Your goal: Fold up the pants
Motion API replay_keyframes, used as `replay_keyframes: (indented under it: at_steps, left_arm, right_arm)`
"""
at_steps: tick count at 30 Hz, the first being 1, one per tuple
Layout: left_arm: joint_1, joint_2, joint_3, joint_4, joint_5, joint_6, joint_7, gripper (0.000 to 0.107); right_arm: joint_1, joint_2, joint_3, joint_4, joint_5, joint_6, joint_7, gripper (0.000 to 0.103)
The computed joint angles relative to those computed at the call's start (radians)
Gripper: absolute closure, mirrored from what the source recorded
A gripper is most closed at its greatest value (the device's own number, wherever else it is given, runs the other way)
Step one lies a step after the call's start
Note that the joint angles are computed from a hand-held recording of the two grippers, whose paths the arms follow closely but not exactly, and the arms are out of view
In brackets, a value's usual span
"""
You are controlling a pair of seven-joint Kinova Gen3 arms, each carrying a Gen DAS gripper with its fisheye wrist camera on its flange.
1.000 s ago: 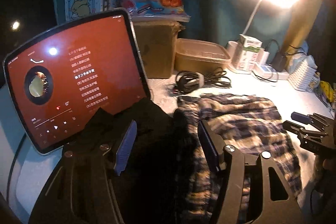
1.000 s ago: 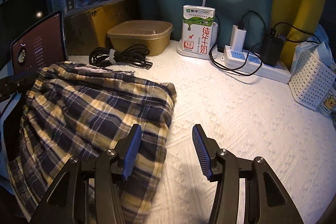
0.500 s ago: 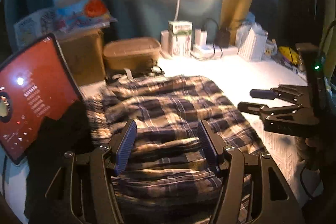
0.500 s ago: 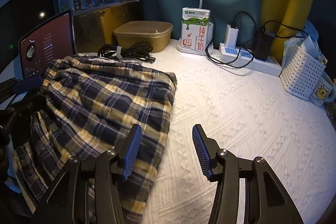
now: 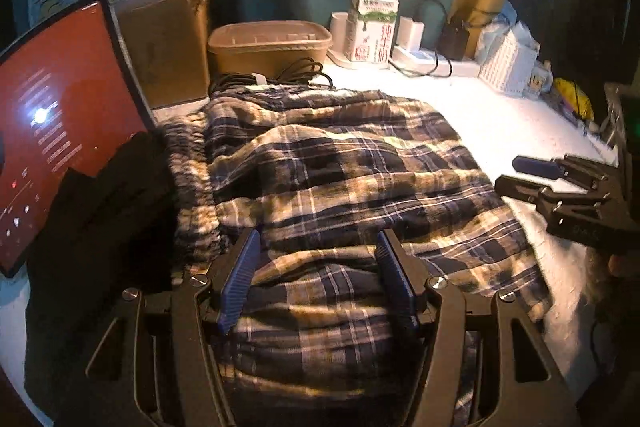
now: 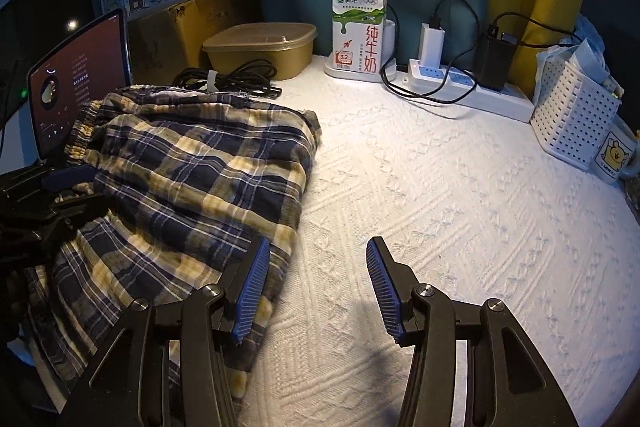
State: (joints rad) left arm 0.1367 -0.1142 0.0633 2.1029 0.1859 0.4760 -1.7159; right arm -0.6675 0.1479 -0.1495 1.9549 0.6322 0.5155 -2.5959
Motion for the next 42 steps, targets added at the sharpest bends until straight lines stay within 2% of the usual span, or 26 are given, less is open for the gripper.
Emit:
replay_keyframes:
  at_steps: [7, 14, 22, 28, 29, 31, 32, 36, 39, 42]
  left_arm:
    - [-0.008, -0.081, 0.036, 0.055, -0.047, -0.016, 0.114, 0.047]
    - [0.034, -0.134, 0.058, 0.086, -0.06, -0.021, 0.166, 0.047]
    - [0.064, -0.201, 0.111, 0.109, -0.086, -0.027, 0.244, 0.047]
    - [0.047, -0.291, 0.179, 0.133, -0.117, -0.038, 0.343, 0.047]
    - [0.05, -0.307, 0.186, 0.136, -0.118, -0.042, 0.355, 0.046]
    - [0.057, -0.335, 0.195, 0.146, -0.118, -0.053, 0.372, 0.032]
    - [0.061, -0.343, 0.199, 0.15, -0.118, -0.061, 0.378, 0.03]
    - [0.067, -0.382, 0.225, 0.155, -0.117, -0.074, 0.407, 0.029]
    - [0.016, -0.415, 0.293, 0.136, -0.137, -0.042, 0.453, 0.029]
    - [0.009, -0.46, 0.322, 0.124, -0.146, -0.023, 0.482, 0.029]
  right_arm:
    - [-0.01, -0.048, -0.024, 0.033, 0.038, 0.034, -0.062, 0.05]
    - [0.006, -0.116, -0.079, 0.081, 0.06, 0.071, -0.113, 0.05]
    - [0.045, -0.215, -0.16, 0.131, 0.081, 0.128, -0.168, 0.05]
    - [0.077, -0.3, -0.241, 0.164, 0.081, 0.18, -0.204, 0.05]
    - [0.083, -0.315, -0.253, 0.169, 0.077, 0.188, -0.206, 0.05]
    - [0.097, -0.349, -0.286, 0.177, 0.074, 0.212, -0.218, 0.05]
    - [0.104, -0.368, -0.303, 0.181, 0.071, 0.226, -0.223, 0.05]
    - [0.139, -0.434, -0.356, 0.189, 0.046, 0.269, -0.216, 0.05]
    - [0.171, -0.486, -0.401, 0.188, 0.023, 0.306, -0.209, 0.05]
    - [0.206, -0.54, -0.443, 0.184, 0.0, 0.34, -0.2, 0.05]
